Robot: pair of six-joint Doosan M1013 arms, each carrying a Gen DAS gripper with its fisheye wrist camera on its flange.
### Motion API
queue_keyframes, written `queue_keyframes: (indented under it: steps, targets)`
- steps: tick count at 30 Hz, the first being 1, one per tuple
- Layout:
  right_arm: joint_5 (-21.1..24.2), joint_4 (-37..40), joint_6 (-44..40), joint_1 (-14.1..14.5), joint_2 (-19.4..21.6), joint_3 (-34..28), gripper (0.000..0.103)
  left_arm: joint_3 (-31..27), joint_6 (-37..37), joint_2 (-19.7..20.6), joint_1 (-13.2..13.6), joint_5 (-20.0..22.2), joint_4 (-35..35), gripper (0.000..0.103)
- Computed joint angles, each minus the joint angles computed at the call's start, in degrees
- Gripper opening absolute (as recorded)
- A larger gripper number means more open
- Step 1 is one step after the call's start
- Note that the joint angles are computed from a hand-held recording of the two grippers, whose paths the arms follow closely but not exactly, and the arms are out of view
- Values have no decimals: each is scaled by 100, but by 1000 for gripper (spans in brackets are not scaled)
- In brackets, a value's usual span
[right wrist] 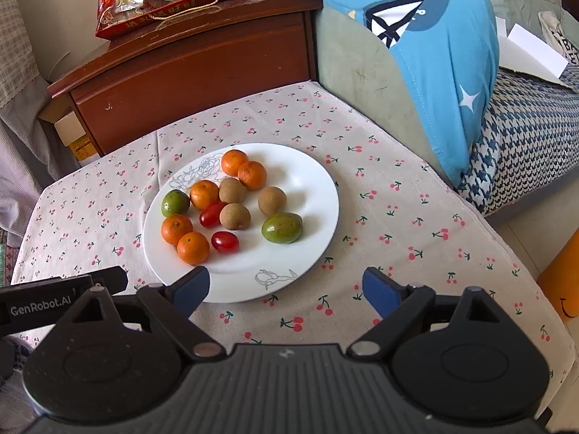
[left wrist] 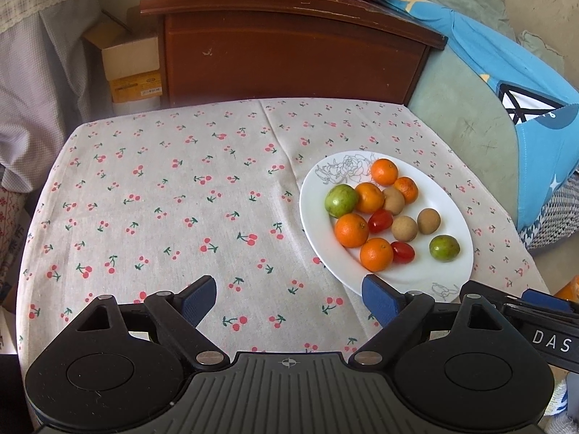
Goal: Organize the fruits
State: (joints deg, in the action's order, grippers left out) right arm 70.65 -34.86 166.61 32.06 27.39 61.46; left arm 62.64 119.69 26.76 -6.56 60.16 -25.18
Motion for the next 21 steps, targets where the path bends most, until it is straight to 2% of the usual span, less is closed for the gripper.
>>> queue_keyframes:
  steps: [21]
  targets:
    - [488, 150, -76, -49, 234, -290, 94, 124, -367, -30, -225, -125, 773, 90]
